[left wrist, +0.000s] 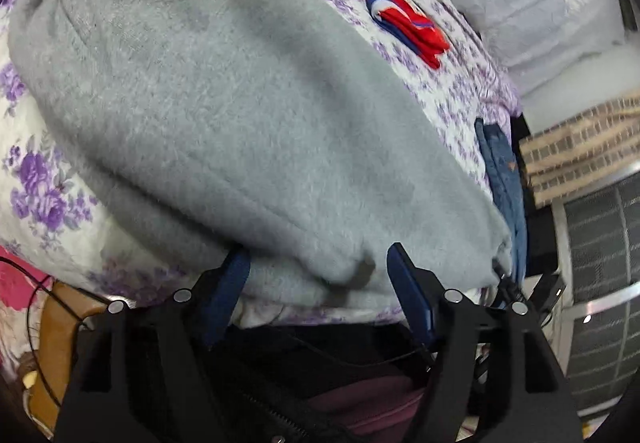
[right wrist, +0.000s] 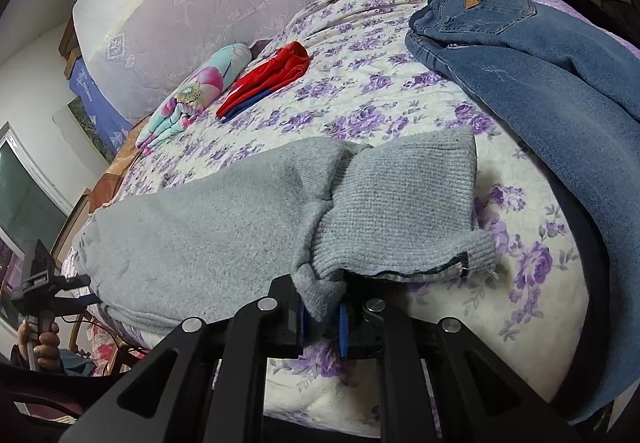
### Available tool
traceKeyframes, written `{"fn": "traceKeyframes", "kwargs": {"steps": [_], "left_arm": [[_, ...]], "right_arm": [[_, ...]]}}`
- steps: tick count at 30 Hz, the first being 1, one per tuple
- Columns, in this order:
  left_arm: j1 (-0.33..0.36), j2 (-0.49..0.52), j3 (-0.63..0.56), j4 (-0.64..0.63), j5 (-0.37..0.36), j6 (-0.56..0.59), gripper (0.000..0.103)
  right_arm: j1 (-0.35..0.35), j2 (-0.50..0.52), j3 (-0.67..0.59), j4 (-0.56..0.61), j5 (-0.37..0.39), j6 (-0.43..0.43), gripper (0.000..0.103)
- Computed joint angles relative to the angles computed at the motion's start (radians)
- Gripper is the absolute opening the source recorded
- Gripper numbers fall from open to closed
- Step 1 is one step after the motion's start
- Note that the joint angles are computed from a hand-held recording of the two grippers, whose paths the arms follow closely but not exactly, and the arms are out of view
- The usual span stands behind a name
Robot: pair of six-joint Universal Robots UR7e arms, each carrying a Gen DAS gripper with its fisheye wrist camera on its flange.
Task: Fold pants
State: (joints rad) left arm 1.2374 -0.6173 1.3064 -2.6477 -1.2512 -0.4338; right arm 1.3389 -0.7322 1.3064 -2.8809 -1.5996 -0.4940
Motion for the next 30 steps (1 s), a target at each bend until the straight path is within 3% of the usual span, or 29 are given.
{"fn": "traceKeyframes", "kwargs": {"steps": [5,6,8,9,14,17,19,20,21,22,23,24,25,27,30], "left_arm": [[0.015,0.022,-0.038,-0.021,-0.027,-0.014,0.065],[0.018,0.028,-0.042,-0.037,-0.022,-0.020,0.056],[0.017,0.023,-0.030,-0.074,-0.022,-0.005,0.005],[0.017,0.016,-0.017,-0.094,-0.044,0.007,0.005],[-0.022,-0.050,0.087,-0.161,-0.005,0.032,0.005],[-0.010,-0.042,0.079,-0.096,0.004,0.010,0.006],[0.022,-0.012,0.045,-0.022,-0.009,-0.026,0.010],[0.036,-0.008,0.043,-0.012,-0.029,-0.040,0.011],[0.044,-0.013,0.049,-0.019,-0.056,-0.049,0.011],[0.040,-0.021,0.049,0.004,-0.058,-0.034,0.017],[0.029,-0.032,0.049,0.034,-0.049,-0.011,0.037],[0.010,-0.049,0.058,0.058,-0.028,0.027,0.051],[-0.017,-0.069,0.075,0.065,0.015,0.075,0.074],[-0.061,-0.096,0.106,0.044,0.068,0.170,0.079],[-0.095,-0.087,0.093,-0.057,0.103,0.315,0.081]], "right_arm": [[-0.002,-0.002,0.003,0.001,0.007,0.000,0.012],[-0.003,-0.002,0.004,0.001,0.010,0.001,0.012],[-0.004,-0.003,0.004,0.000,0.012,0.002,0.012],[-0.003,-0.005,0.009,-0.006,0.012,0.001,0.013],[0.013,-0.038,0.050,-0.055,0.017,-0.044,0.013],[0.018,-0.013,0.013,-0.006,-0.039,-0.042,0.015],[0.008,0.004,-0.012,0.036,-0.052,-0.019,0.016],[0.003,0.001,-0.005,0.034,-0.039,-0.025,0.023],[0.007,-0.009,0.005,0.033,-0.052,-0.029,0.032],[0.009,-0.017,0.009,0.041,-0.058,-0.027,0.052],[0.016,-0.036,0.028,0.034,-0.079,-0.020,0.070],[0.022,-0.056,0.050,0.019,-0.092,-0.029,0.072],[0.025,-0.075,0.065,0.026,-0.088,-0.042,0.072],[0.035,-0.126,0.088,0.104,-0.036,-0.081,0.072],[0.054,-0.161,0.097,0.159,0.123,-0.174,0.079]]}}
